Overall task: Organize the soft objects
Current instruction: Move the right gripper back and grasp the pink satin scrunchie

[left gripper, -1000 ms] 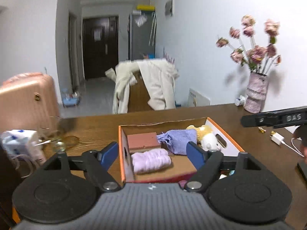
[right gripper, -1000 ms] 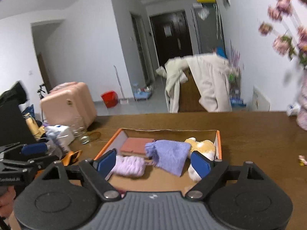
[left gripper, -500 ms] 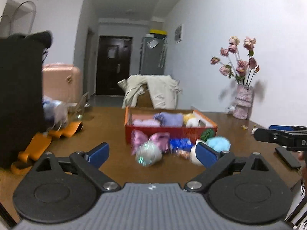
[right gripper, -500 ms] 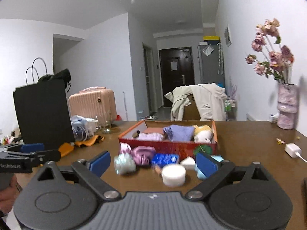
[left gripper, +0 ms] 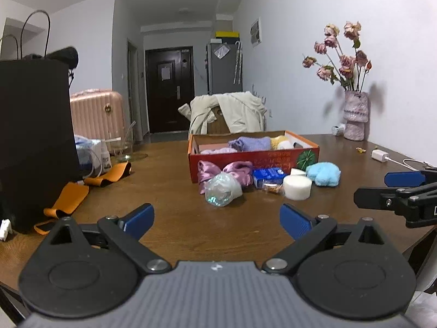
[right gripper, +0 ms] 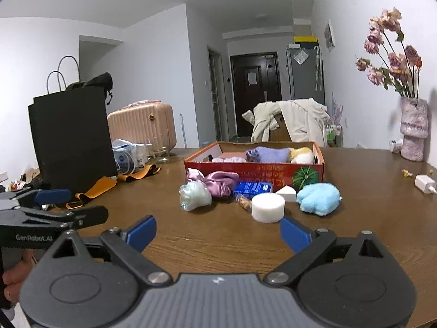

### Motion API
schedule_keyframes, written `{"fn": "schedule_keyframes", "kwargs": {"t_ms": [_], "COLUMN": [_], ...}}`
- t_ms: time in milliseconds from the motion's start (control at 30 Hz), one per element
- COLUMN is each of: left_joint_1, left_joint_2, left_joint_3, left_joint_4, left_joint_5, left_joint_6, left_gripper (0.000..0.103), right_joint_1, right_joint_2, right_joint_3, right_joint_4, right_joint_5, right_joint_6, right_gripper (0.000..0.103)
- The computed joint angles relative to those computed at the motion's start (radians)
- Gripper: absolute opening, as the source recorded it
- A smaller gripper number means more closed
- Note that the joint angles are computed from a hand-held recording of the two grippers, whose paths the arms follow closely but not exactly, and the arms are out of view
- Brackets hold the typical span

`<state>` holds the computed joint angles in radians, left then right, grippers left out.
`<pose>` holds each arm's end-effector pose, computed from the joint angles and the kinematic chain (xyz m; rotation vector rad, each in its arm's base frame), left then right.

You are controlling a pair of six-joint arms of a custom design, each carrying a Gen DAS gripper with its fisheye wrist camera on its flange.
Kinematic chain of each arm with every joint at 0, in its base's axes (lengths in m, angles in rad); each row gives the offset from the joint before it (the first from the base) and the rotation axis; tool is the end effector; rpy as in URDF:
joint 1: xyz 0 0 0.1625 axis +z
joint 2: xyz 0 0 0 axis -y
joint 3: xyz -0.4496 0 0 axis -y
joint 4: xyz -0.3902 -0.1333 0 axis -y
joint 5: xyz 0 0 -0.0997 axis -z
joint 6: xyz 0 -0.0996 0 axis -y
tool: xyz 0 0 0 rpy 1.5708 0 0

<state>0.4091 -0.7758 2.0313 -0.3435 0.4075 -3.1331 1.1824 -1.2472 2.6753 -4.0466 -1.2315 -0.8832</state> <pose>-0.2659 -0.3603 0.0141 0.7702 2.0218 -1.3616 0.0292 -0.3681 0.2420 0.8242 -2.2859 1.3699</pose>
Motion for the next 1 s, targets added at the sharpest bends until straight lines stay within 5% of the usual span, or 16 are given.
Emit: {"fn": "schedule_keyframes", "kwargs": {"t_ms": [267,500,667,800,900,1000], "left_joint_1": [0.089,0.226,0.374,0.462,0.503,0.524], "left_joint_2": [0.008,0.003,0.057,0.153,0.222,0.226], "left_joint_3": [-0.064,-0.184,-0.421,-0.65,-0.786,-0.783], "left_joint_4": [0.062,0.006,0.137,0.299,0.418,0.457], "left_joint_5": [0.063,0.189,0.348,0.416,0.436,0.49], "left_joint_6": [-0.038,0.155,0.133,0.071,0.015,-0.003], "left_gripper": [0.101,0.097,0.071,0.061,0.038,0.02], "right_joint_1": [0.031,0.102,0.162,0.218,0.249,0.251], "right_joint_2": [0.032,0.073,0.151,0.27,0.345,0.374], "right_joint_3": [-0.073,-0.241,-0.446,-0.643,-0.761,-0.806], "right_joint_4": [0.051,0.225,0.42,0.51,0.56,0.613], "right_joint_5": [-0.061,-0.12,-0.11,-0.161,-0.22,-0.232], "right_joint_6": [0.065,0.171,0.259,0.319,0.316,0.297], "right_gripper": [0.098,0.092,0.073,0.055,0.047,0.045]}}
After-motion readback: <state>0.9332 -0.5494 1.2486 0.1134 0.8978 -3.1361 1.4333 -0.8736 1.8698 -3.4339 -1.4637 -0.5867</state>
